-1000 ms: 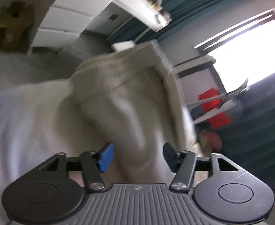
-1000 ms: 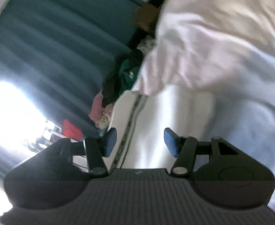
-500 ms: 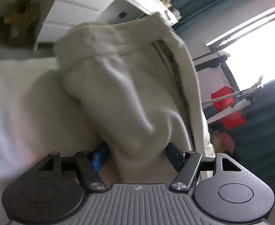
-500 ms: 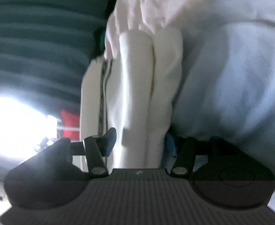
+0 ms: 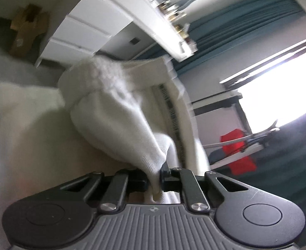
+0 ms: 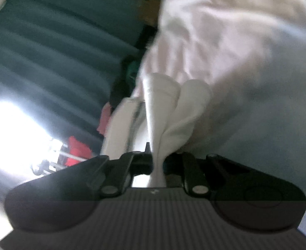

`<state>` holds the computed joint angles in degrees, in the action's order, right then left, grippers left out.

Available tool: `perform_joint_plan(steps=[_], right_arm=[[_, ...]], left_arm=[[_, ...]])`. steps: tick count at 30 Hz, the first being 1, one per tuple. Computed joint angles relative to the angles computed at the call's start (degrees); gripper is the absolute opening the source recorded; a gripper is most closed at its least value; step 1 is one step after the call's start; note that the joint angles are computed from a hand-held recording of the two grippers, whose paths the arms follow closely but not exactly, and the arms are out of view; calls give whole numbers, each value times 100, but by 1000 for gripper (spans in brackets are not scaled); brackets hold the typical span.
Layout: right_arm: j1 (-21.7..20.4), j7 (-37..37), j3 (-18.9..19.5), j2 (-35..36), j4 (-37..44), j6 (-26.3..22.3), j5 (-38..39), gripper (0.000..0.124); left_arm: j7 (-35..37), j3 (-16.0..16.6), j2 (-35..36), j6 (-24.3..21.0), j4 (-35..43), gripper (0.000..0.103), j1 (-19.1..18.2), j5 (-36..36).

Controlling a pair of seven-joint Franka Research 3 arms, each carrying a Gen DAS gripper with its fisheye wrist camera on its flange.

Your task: Fold clothes

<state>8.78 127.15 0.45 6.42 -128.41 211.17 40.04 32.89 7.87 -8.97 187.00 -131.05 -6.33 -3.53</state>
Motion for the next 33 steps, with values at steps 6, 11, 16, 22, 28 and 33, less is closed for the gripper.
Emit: perform_joint_plan(steps=[6,11,16,22,28,33], right_arm=[[259,-1362,216,-1192,-696,-53,1634,11],[256,-2267,507,-2300,-1490,-235,3036,11],[196,-2223,629,-3305,-2289,-841,3821,11],[1174,188,-480,-3529,-3079,-698,2024,15],[1409,1282,-759,-3449,-3323,-333,965,57],[1656,2196,-1413,-3256,-3435,-139,-247,58]], left_arm=[[119,1390,-727,92,-384,11,-1431,170],[170,1330,-1541,-551,-832,11,-1249,-218],[426,528,-1993,-1280,-1099,13,-256,-21],[667,-371,-1966,-2005,-933,22,595,319],[662,-971,-2127,-2727,-816,58,965,824],[485,-1446,-2237,-3028,-796,64,1214,1532]])
